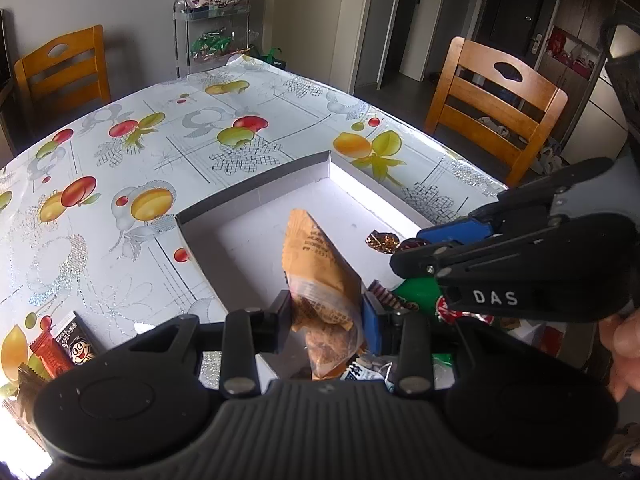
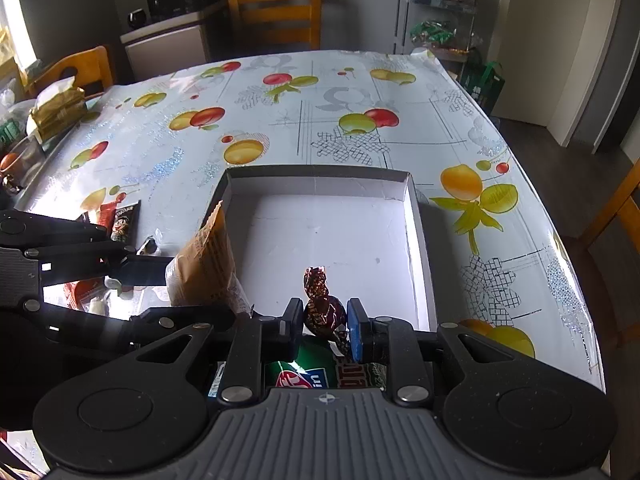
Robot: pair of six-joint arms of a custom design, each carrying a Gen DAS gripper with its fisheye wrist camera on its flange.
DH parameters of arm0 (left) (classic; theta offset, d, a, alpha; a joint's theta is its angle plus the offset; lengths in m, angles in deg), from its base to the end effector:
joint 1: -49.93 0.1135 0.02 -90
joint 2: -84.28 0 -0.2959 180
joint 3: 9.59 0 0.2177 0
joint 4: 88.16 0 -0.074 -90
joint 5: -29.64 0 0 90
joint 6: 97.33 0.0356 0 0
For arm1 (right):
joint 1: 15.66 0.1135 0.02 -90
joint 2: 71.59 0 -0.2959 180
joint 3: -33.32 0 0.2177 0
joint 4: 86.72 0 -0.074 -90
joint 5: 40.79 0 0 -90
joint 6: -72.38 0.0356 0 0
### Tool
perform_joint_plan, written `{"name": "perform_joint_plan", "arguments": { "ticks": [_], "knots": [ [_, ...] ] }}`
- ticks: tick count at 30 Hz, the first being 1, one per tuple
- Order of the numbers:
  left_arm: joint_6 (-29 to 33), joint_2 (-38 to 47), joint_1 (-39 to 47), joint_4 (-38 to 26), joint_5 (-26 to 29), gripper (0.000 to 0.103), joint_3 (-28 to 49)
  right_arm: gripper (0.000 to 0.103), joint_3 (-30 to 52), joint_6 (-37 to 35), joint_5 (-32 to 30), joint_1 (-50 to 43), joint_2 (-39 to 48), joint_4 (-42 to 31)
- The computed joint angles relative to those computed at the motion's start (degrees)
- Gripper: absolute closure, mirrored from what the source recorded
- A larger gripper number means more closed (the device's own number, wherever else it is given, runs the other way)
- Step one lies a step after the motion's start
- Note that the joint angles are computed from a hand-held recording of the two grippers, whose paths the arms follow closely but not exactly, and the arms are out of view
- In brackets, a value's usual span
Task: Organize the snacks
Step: 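Open the right gripper over the tray while the left gripper releases the tan bag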
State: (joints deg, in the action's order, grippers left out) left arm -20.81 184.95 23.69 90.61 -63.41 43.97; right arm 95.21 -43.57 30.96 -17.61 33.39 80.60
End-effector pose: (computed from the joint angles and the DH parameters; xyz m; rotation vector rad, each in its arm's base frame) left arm 0.2661 -0.1291 0.1629 0.2454 2.4163 -0.2531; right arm 0.3163 0.0004 0.1615 -0.6361 2.4022 0.2027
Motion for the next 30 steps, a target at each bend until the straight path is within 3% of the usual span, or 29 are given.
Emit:
{"name": "perform_joint_plan", "arguments": {
  "ticks": [13, 16, 20, 30],
  "knots": [
    [-0.2, 1.9, 0.6, -0.6, 0.6, 0.066, 1.3, 0.074, 0.7, 0.6, 0.1, -0.1, 0.4, -0.5],
    [-0.2, 1.9, 0.7, -0.1, 0.2, 0.063, 1.1, 0.074, 0.6, 0.9, 0.1, -0.1, 0.3, -0.3],
    [1.0, 1.2, 0.0, 3.3, -1.4, 0.049, -0.6, 0.073, 0.2, 1.2, 0.1, -0.2, -0.1, 0.1],
    [0.5, -2.2, 0.6, 3.3, -1.3, 0.049, -2.9, 0.072, -0.8, 2.5, 0.2, 1.0, -1.6, 0.6]
  ]
}}
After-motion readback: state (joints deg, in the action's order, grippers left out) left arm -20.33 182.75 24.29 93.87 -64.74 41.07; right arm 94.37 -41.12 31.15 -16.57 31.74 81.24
